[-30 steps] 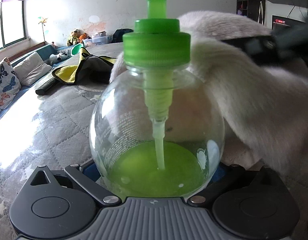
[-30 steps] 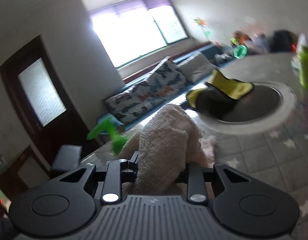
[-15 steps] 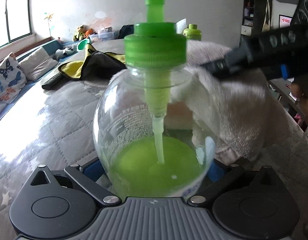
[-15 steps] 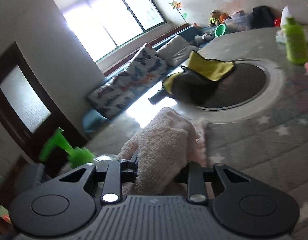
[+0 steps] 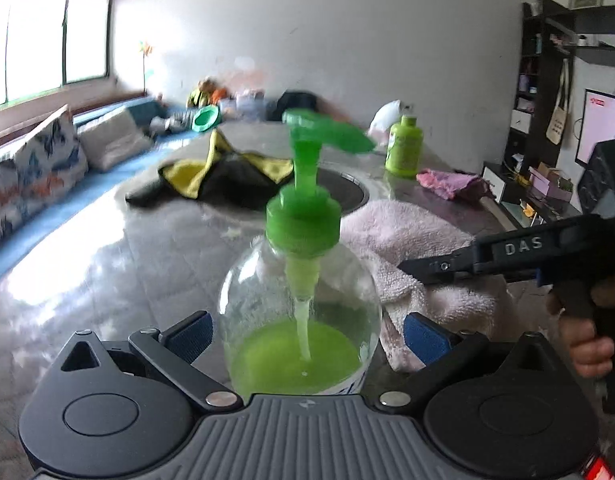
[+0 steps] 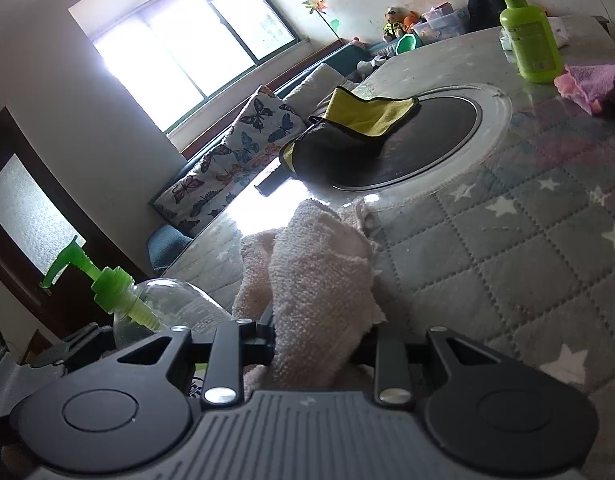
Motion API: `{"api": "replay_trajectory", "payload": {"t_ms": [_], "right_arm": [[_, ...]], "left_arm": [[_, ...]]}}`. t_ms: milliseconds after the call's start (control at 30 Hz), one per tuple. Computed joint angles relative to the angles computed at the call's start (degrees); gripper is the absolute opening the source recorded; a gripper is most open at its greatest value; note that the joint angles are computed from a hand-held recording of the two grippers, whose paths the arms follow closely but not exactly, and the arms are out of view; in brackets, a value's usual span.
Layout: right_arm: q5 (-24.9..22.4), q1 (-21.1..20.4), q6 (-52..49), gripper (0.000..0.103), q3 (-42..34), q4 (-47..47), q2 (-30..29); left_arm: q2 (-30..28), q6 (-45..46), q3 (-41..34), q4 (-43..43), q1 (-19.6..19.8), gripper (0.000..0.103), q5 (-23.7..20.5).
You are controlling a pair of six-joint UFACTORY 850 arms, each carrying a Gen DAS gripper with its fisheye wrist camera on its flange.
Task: Clean container
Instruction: 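Pull the towel away from the bottle with right gripper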
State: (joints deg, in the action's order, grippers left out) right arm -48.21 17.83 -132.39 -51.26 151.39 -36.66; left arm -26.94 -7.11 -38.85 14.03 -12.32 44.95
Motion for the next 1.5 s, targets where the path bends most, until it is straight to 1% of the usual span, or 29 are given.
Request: {"api": "replay_trajectory", "payload": {"t_ms": [33, 100, 233, 333, 367, 433, 467, 567, 667, 733, 800, 900, 967, 1067, 1133, 1200, 1267, 1400, 1500], "right_arm": [[-0.1, 0.1, -0.1, 0.028, 0.0, 0.1, 0.0], [-0.2, 0.1, 0.1, 0.028, 0.1, 0.1, 0.0], [-0.9, 0.1, 0.6, 0.028, 0.5, 0.1, -0.1], [-1.2, 0.2, 0.7, 0.028, 0.8, 0.3, -0.2], [-1.3, 0.2, 0.8, 0.028, 0.9, 0.3, -0.2], [-1.1, 0.4, 0.4, 0.028, 1.0, 0.5, 0.0], [-1.1, 0.5, 0.2, 0.028, 1.1, 0.6, 0.1], [-0.9, 0.6, -0.5, 0.028, 1.4, 0.7, 0.4], [-1.2, 0.5, -1.1, 0.028, 1.9, 0.5, 0.6], [-1.5, 0.5, -1.9, 0.028, 2.3, 0.7, 0.7], [-1.5, 0.7, -2.7, 0.028, 2.6, 0.7, 0.8], [-1.2, 1.9, -7.1, 0.028, 3.5, 2.1, 1.7], [-1.1, 2.9, -10.1, 0.028, 4.2, 2.7, 2.2], [-1.5, 4.0, -12.0, 0.028, 5.0, 1.3, 2.8], [-1.7, 4.6, -12.3, 0.028, 5.4, 0.1, 3.1], [-2.0, 5.1, -12.4, 0.027, 5.7, -1.1, 3.4], [-2.5, 5.3, -12.4, 0.026, 6.1, -2.0, 3.7], [-3.7, 4.5, -10.5, 0.025, 6.8, -2.2, 3.8], [-4.5, 3.7, -9.7, 0.025, 7.4, -1.3, 4.2]], "left_arm": [[-1.2, -1.3, -1.4, 0.3, 0.3, 0.103, -0.3], [-1.7, -2.5, -1.6, -1.3, -0.3, 0.103, 0.4], [-2.1, 0.9, -0.7, -9.4, -2.2, 0.103, 4.6], [-2.4, 4.6, -0.5, -14.1, -3.6, 0.102, 5.7], [-2.4, 5.7, -0.4, -15.6, -4.2, 0.101, 5.9], [-2.6, 5.9, -0.5, -16.2, -4.5, 0.089, 6.1], [-2.5, 4.9, -0.4, -15.4, -4.4, 0.087, 6.2], [-2.3, 6.1, -0.4, -16.7, -4.8, 0.087, 6.0], [-1.3, 7.0, 0.7, -18.7, -5.4, 0.087, 7.9], [0.1, 5.0, 1.6, -17.8, -5.0, 0.087, 9.2], [1.7, 2.0, 1.9, -15.3, -4.3, 0.087, 8.6], [3.7, -0.5, 2.2, -11.9, -4.0, 0.087, 8.5], [4.5, -3.0, 2.2, -9.3, -3.8, 0.087, 8.6], [5.1, -8.8, 2.2, -4.3, -3.4, 0.087, 9.4], [5.0, -11.1, 2.1, -1.8, -3.4, 0.087, 10.3], [4.8, -11.3, 2.0, -0.6, -3.7, 0.087, 10.5], [4.7, -9.4, 1.9, -1.5, -4.2, 0.087, 10.0], [4.6, -8.2, 1.9, -2.8, -4.1, 0.087, 9.2], [4.5, -5.2, 2.1, -5.3, -4.2, 0.087, 8.6]]}}
